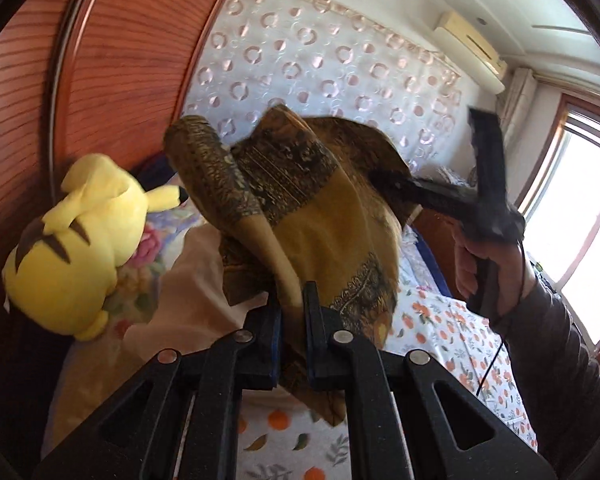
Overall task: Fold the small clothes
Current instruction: 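Carry the folded shirt with both tools toward the yellow plush toy and lower it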
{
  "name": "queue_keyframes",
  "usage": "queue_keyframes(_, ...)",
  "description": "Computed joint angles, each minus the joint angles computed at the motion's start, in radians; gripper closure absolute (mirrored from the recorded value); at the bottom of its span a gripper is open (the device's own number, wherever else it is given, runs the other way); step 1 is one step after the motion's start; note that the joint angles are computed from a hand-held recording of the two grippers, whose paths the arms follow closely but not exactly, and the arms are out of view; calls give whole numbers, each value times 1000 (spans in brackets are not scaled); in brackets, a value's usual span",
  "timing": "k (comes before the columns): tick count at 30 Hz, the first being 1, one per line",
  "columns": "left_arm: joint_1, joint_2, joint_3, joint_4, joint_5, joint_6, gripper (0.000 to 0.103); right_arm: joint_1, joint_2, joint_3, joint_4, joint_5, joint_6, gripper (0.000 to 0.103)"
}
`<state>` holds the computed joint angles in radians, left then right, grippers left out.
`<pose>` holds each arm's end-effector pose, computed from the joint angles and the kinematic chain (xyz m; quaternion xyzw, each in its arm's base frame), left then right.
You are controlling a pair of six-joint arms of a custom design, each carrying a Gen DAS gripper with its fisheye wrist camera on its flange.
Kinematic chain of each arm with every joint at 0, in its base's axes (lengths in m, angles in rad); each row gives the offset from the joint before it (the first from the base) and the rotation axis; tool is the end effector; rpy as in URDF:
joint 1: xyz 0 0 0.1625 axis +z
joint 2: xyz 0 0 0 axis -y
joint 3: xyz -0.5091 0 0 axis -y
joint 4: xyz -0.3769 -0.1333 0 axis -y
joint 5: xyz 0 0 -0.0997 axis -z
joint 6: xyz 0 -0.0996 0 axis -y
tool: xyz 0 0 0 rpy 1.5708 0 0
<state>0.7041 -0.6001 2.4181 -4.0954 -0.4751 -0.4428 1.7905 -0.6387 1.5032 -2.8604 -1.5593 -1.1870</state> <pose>-0.1867 -0.4496 0.1146 -0.0077 0.8209 -0.5319 0.2078 0.3024 -0.7371 0.1297 0.6331 -0.7447 0.1894 0.0931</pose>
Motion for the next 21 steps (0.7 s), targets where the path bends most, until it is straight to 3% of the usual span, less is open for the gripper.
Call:
queue_keyframes(6, 60, 49, 11, 71, -21, -120, 93, 14, 160, -201, 123, -98, -7, 94)
queue_keyframes(9, 81, 68, -1, 58, -23, -122, 93, 4, 211, -265, 135, -141, 14, 92)
queue_keyframes(13, 90, 77, 6, 56, -22, -132, 93, 2, 244, -325, 153, -144, 105, 74)
queue_keyframes(15, 86, 72, 12, 77, -12, -150, 93, 20, 251, -303, 81, -144, 128, 69)
queue_keyframes(18, 88, 71, 12, 91, 3, -145, 92, 16, 185, -144, -103, -77, 124, 55)
queue_keyframes(21, 72, 59, 14, 140, 10, -187, 91, 6, 155, -72, -167, -11, 129, 51)
